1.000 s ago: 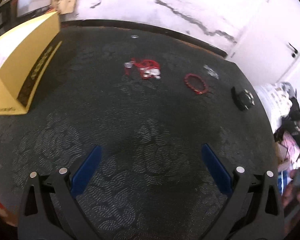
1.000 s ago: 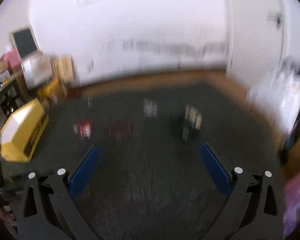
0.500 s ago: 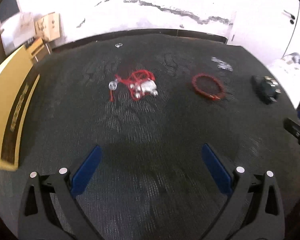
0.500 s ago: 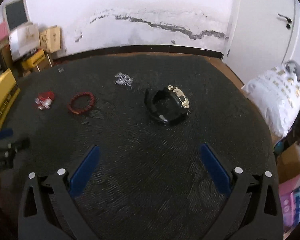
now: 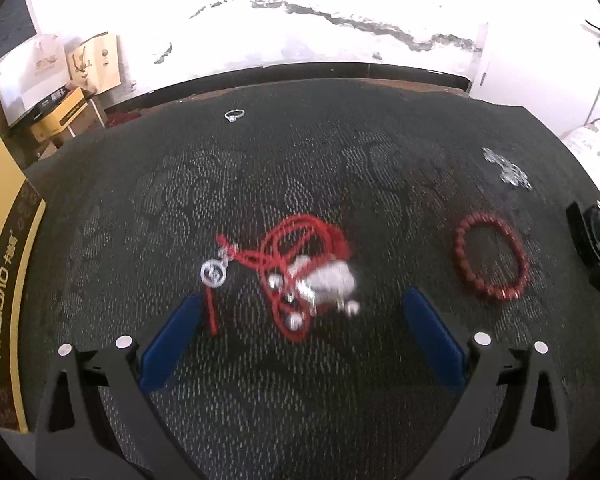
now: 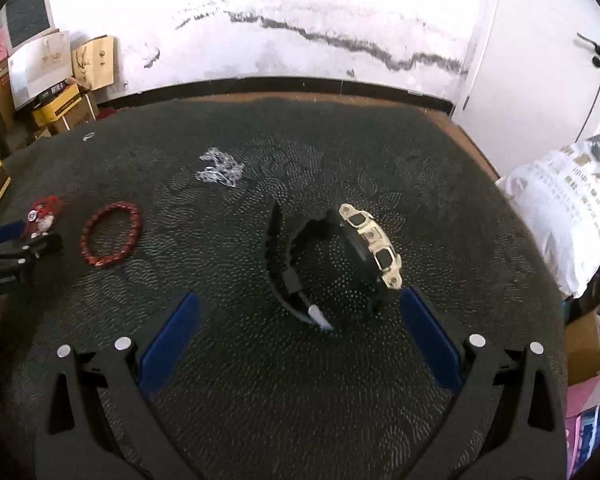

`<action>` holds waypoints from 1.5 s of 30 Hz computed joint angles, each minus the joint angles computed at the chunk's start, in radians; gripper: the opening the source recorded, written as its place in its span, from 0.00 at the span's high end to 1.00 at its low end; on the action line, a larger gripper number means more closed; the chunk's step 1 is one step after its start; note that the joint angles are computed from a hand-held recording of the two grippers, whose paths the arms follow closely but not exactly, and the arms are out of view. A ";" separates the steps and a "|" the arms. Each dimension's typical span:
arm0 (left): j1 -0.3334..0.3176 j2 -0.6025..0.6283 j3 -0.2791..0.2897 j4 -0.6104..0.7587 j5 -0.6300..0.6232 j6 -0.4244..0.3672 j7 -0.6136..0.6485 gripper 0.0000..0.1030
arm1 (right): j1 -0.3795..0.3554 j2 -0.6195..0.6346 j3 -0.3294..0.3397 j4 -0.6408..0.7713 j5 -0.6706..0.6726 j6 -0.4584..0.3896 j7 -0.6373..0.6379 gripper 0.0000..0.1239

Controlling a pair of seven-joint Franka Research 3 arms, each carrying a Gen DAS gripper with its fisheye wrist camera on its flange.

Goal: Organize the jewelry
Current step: 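Grasp the red necklace with the left tool while the right tool grasps the black watch, then carry the necklace and watch over the yellow box with both tools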

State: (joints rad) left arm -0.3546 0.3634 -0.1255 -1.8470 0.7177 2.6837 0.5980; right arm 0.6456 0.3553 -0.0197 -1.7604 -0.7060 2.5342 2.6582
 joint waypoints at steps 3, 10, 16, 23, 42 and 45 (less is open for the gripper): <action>0.004 0.024 0.001 0.033 -0.010 -0.005 0.014 0.05 | -0.015 0.035 0.001 0.039 0.028 -0.021 -0.051 0.22; 0.001 0.029 0.008 0.038 -0.015 0.001 0.017 0.05 | -0.058 0.075 -0.011 0.064 0.152 0.036 -0.109 0.22; -0.001 0.030 0.010 0.039 -0.016 0.003 0.016 0.05 | -0.029 0.074 -0.050 0.049 0.141 0.070 -0.097 0.22; -0.003 0.034 0.013 0.042 -0.015 0.007 0.013 0.05 | -0.017 0.070 -0.057 0.040 0.134 0.068 -0.079 0.22; -0.024 -0.024 0.013 -0.027 0.134 0.012 -0.109 0.65 | -0.014 0.041 -0.048 0.004 0.124 0.097 -0.090 0.48; -0.018 -0.028 0.009 -0.036 0.135 0.025 -0.110 0.69 | -0.018 0.037 -0.045 -0.002 0.127 0.099 -0.094 0.49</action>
State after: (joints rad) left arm -0.3729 0.3358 -0.1164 -1.8825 0.8524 2.7084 0.4881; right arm 0.6273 0.3927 -0.0646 -1.7620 -0.5790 2.6330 2.5647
